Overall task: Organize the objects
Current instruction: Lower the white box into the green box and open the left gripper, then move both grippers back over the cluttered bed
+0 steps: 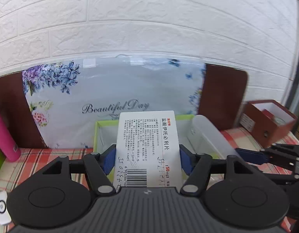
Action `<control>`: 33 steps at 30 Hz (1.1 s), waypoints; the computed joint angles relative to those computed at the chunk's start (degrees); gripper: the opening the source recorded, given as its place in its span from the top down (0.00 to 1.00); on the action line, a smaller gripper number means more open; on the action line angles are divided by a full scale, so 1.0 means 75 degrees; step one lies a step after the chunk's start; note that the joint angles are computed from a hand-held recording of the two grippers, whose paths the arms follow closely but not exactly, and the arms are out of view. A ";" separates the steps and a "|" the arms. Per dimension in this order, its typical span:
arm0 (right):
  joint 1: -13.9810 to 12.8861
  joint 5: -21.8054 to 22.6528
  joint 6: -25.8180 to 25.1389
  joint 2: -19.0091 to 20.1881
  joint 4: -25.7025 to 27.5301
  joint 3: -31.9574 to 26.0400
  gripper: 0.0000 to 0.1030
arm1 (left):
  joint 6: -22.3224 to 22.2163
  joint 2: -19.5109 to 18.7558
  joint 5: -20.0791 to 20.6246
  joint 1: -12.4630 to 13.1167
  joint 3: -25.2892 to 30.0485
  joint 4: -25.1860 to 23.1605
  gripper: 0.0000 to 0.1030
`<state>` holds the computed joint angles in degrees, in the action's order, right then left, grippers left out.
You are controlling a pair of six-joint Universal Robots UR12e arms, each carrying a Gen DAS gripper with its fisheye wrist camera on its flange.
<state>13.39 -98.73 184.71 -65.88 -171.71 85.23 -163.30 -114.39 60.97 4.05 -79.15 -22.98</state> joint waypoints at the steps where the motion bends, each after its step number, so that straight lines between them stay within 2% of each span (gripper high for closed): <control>1: -0.0063 -0.0032 -0.0044 0.0116 0.0057 -0.0154 0.74 | -0.0128 -0.0156 0.0133 -0.0076 0.0223 -0.0063 0.33; 4: -0.0219 -0.0065 -0.0444 0.0477 0.0110 -0.0608 0.74 | -0.0355 -0.0606 0.0272 -0.0250 0.0833 -0.0224 0.33; 8: -0.0330 -0.0133 -0.1122 0.0938 0.0161 -0.1124 0.74 | -0.0247 -0.1096 0.0609 -0.0457 0.1353 -0.0186 0.33; 11: -0.0423 -0.0083 -0.1156 0.1205 0.0462 -0.1408 0.74 | -0.0245 -0.1378 0.0592 -0.0499 0.1652 -0.0474 0.33; 13: -0.0461 -0.0062 -0.1214 0.1319 0.0595 -0.1455 0.74 | -0.0215 -0.1492 0.0623 -0.0508 0.1735 -0.0619 0.28; 14: -0.0483 -0.0015 -0.1226 0.1361 0.0623 -0.1442 0.65 | -0.0140 -0.1526 0.0734 -0.0525 0.1758 -0.0704 0.16; 15: -0.0486 -0.0070 -0.1207 0.1403 0.0675 -0.1442 0.55 | -0.0097 -0.1558 0.0919 -0.0550 0.1743 -0.0660 0.11; 16: -0.0479 -0.0165 -0.1160 0.1437 0.0677 -0.1435 0.34 | -0.0070 -0.1587 0.1040 -0.0561 0.1699 -0.0522 0.11; 19: -0.0517 0.0125 -0.1000 0.1412 0.0427 -0.1280 0.23 | 0.0023 -0.1610 0.1165 -0.0545 0.1692 -0.0686 0.11; 20: -0.0511 0.0167 -0.0937 0.1374 0.0379 -0.1245 0.16 | -0.0028 -0.1611 0.1183 -0.0537 0.1702 -0.0734 0.11; 22: -0.0481 0.0097 -0.0908 0.1285 0.0101 -0.1129 0.07 | -0.0121 -0.1513 0.1148 -0.0490 0.1589 -0.0652 0.11; 25: -0.0374 -0.0229 -0.0832 0.1049 -0.0284 -0.0910 0.01 | -0.0270 -0.1204 0.1050 -0.0404 0.1194 -0.0160 0.11; 28: -0.0234 -0.0461 -0.0630 0.0720 -0.0687 -0.0595 0.00 | -0.0461 -0.0770 0.0923 -0.0283 0.0679 0.0250 0.11; 33: 0.0051 -0.0775 0.0016 0.0065 -0.0831 0.0111 0.00 | -0.0702 0.0103 0.1143 -0.0134 -0.0272 0.0182 0.09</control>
<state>13.77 -104.55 184.83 -65.40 -177.94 86.06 -168.56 -113.62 69.54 3.05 -81.19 -21.62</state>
